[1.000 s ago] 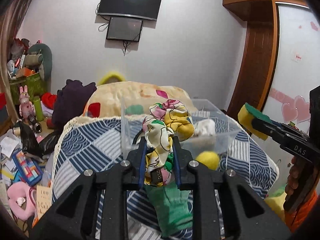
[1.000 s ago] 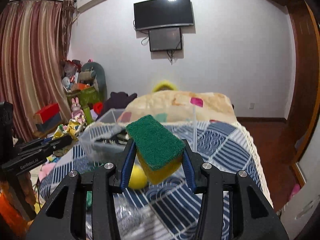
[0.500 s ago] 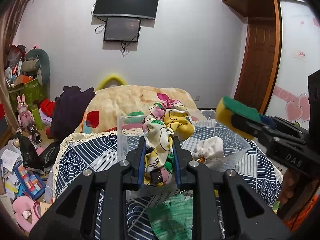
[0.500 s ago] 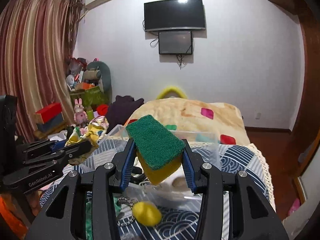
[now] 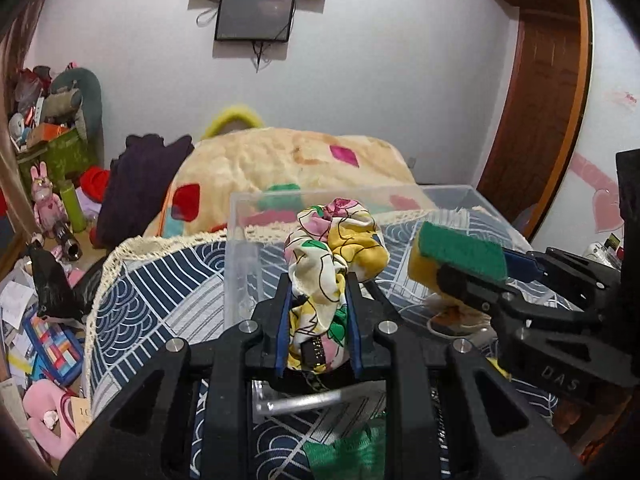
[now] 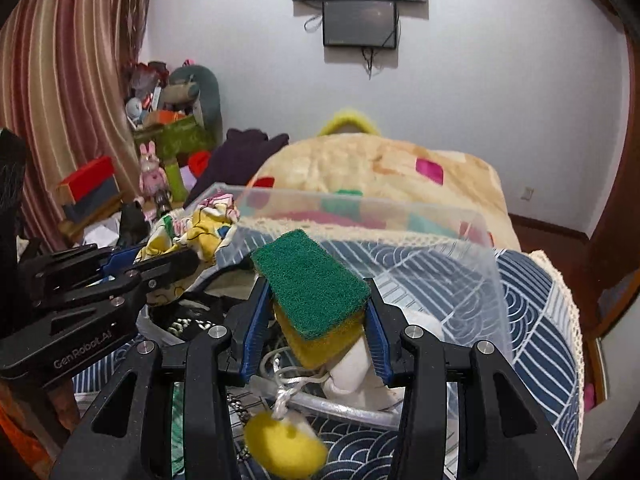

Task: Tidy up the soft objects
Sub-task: 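Place floral scarf into box with left tool while right tool drops sponge in, then grasp green knit glove with left tool while right tool grasps silver mesh bag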

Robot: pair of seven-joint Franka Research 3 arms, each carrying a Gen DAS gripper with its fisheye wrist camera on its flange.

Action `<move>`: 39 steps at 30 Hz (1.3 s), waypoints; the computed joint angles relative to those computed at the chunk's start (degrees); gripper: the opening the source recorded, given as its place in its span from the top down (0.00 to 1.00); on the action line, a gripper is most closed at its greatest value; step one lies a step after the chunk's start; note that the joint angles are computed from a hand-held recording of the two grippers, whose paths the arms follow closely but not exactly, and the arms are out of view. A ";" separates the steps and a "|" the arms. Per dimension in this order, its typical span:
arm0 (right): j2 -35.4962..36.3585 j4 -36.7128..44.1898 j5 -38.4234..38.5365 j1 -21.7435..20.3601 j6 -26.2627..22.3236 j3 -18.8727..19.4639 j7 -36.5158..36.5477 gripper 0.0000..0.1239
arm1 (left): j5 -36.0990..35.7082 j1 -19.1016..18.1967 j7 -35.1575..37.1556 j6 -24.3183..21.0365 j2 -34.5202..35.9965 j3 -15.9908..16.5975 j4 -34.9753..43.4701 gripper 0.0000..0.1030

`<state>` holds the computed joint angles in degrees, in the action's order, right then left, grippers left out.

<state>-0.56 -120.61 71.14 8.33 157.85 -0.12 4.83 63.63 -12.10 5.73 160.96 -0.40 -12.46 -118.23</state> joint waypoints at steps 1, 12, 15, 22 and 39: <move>0.23 0.18 -0.86 -0.05 -0.17 -0.03 0.68 0.67 | -0.31 -0.01 0.44 -0.16 0.41 0.00 0.27 0.78; -0.41 -0.77 -3.17 -0.34 -0.68 -0.24 0.53 0.66 | -1.16 -0.53 0.76 -0.71 0.02 0.11 -0.50 0.58; -0.88 -1.18 -3.26 -0.21 -0.60 -0.31 0.55 0.63 | -1.19 -0.41 0.70 -0.15 -0.92 -0.10 -1.44 0.51; -3.12 -2.60 0.93 0.00 -0.42 -1.15 -3.68 0.50 | 0.20 0.35 -0.27 0.18 -3.87 -1.09 -3.81 0.42; -11.48 -8.36 16.92 -0.15 -3.73 -4.38 -17.91 0.29 | 10.25 1.11 -9.37 -3.22 -12.65 -6.39 -9.13 0.03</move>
